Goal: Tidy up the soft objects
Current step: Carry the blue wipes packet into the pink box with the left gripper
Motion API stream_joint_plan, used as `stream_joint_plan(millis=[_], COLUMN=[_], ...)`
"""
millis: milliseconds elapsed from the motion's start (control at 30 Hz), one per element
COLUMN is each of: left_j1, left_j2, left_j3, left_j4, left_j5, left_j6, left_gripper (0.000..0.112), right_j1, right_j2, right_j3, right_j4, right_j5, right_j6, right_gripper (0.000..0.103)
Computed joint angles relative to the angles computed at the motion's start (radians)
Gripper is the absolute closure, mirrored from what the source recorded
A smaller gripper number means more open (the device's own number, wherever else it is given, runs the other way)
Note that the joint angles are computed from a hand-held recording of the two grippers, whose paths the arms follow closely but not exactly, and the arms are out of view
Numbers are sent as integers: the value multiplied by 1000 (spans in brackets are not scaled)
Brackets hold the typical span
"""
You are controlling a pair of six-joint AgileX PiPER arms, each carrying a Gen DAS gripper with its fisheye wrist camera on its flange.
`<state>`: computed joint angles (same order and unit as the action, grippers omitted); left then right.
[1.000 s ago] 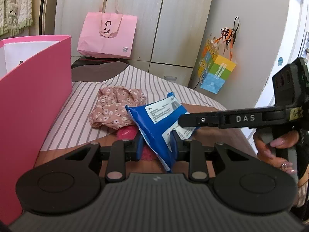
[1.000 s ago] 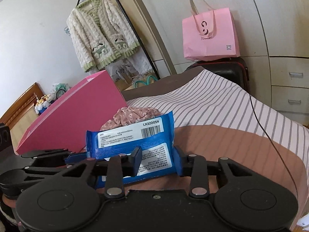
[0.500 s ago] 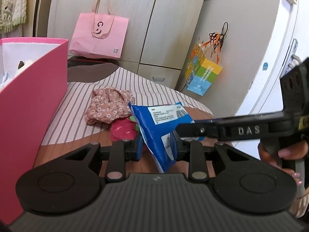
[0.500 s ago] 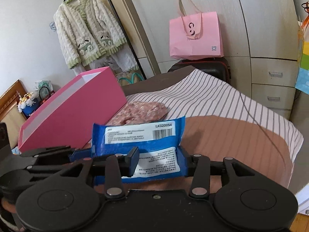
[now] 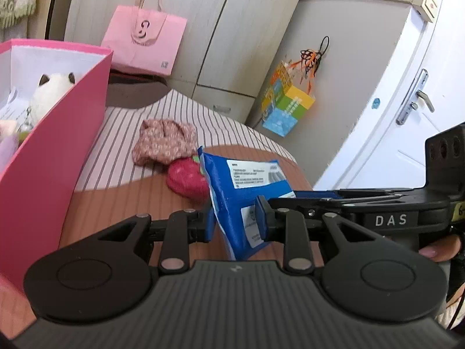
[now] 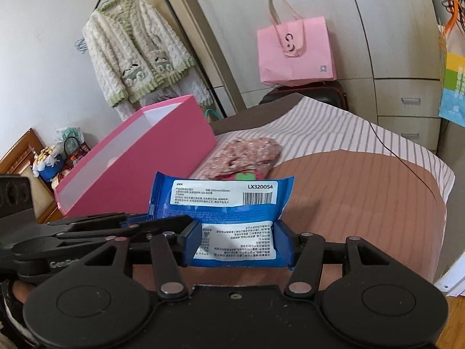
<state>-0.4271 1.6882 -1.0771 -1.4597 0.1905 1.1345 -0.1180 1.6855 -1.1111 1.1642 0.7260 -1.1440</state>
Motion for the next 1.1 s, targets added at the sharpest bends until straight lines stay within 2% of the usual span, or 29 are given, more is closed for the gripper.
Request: stream_joint_plan(millis=[233, 467, 600, 733, 900, 1100], left_j1=[61, 161, 197, 265, 343, 486], left_j2=[-100, -204, -274, -327, -400, -476], left_j3=[67, 153, 214, 254, 294, 302], left_j4=[212, 220, 232, 245, 292, 390], left_j5=[140, 311, 334, 402, 463, 608], left_j6=[-173, -150, -135, -124, -126, -166], left_gripper=[88, 92, 94, 95, 95, 95], right_j1=[74, 203, 267, 337, 408, 516], right_j2=[-147, -285, -320, -344, -358, -360], right_j3=[102, 177, 199, 208, 208, 179], right_j4=[-104, -318, -395, -470, -508, -598], right_j5=[-69, -163, -181, -200, -209, -207], right_j6=[115, 360, 483, 610, 684, 833], right_gripper=[43, 48, 48, 48, 48, 48])
